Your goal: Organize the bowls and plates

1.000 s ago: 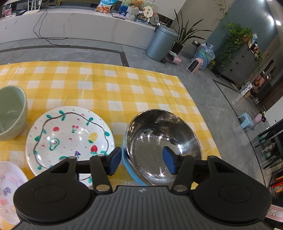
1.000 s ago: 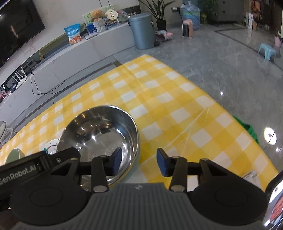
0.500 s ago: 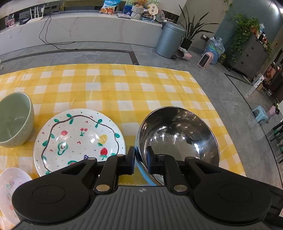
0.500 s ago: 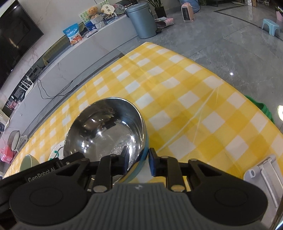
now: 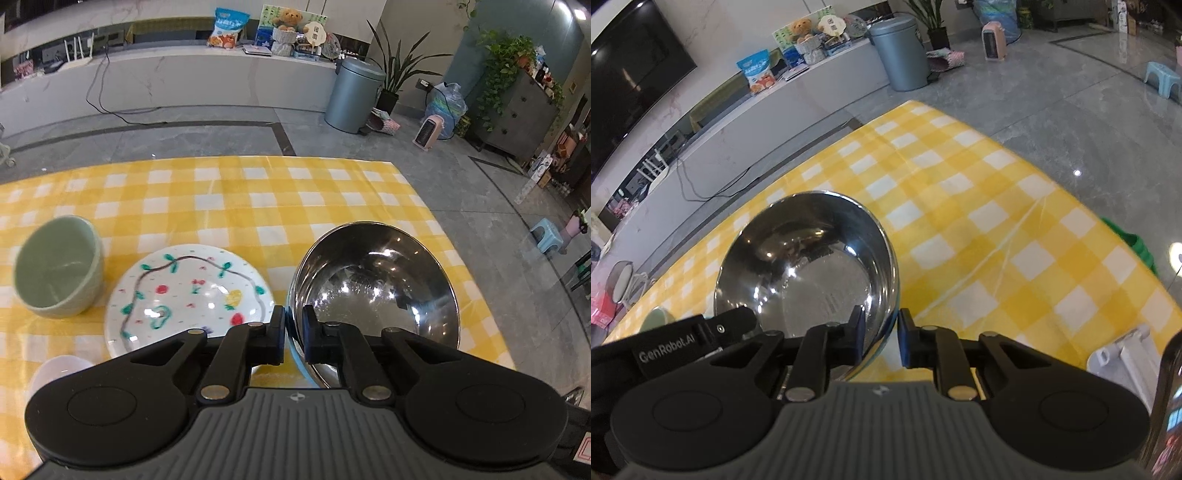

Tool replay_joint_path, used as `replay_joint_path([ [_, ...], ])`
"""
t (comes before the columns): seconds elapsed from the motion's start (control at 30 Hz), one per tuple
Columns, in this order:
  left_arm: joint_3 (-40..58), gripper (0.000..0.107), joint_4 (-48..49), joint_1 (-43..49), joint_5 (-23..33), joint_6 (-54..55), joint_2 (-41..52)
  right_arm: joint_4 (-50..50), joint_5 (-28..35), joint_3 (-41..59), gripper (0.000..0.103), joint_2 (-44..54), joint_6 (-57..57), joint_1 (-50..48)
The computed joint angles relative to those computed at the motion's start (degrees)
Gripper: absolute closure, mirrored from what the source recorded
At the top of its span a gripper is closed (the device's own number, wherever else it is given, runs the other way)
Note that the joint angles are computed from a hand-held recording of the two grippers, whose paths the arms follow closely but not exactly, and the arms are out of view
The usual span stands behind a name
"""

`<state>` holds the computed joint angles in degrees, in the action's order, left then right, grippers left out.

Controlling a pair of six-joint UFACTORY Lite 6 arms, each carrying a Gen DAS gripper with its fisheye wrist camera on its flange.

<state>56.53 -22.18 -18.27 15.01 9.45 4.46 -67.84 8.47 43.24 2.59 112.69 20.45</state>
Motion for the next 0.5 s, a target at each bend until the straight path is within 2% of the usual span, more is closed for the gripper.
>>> replay_joint_path([
  [0.1, -2.21, 0.098, 5.31, 0.81, 1.86, -4.69, -3.64, 8.87, -1.05, -0.84, 0.087, -1.63, -8.26, 1.07],
  [0.3, -7.94, 0.098, 7.06, 5.02, 6.00, -4.26, -13.32, 13.65, 0.79, -2.33, 0.087, -5.38, -11.69, 7.36],
  [0.43, -12.00, 0.098, 7.60, 8.69, 8.75, -3.03, -20.99, 22.06, 1.16, -2.90, 0.087, -7.76, -19.09, 11.34],
  [0.5, -13.65, 0.098, 7.32, 10.91, 10.47, -2.04, -24.51, 22.58, 2.42, -2.58, 0.087, -8.73, -19.28, 14.12],
])
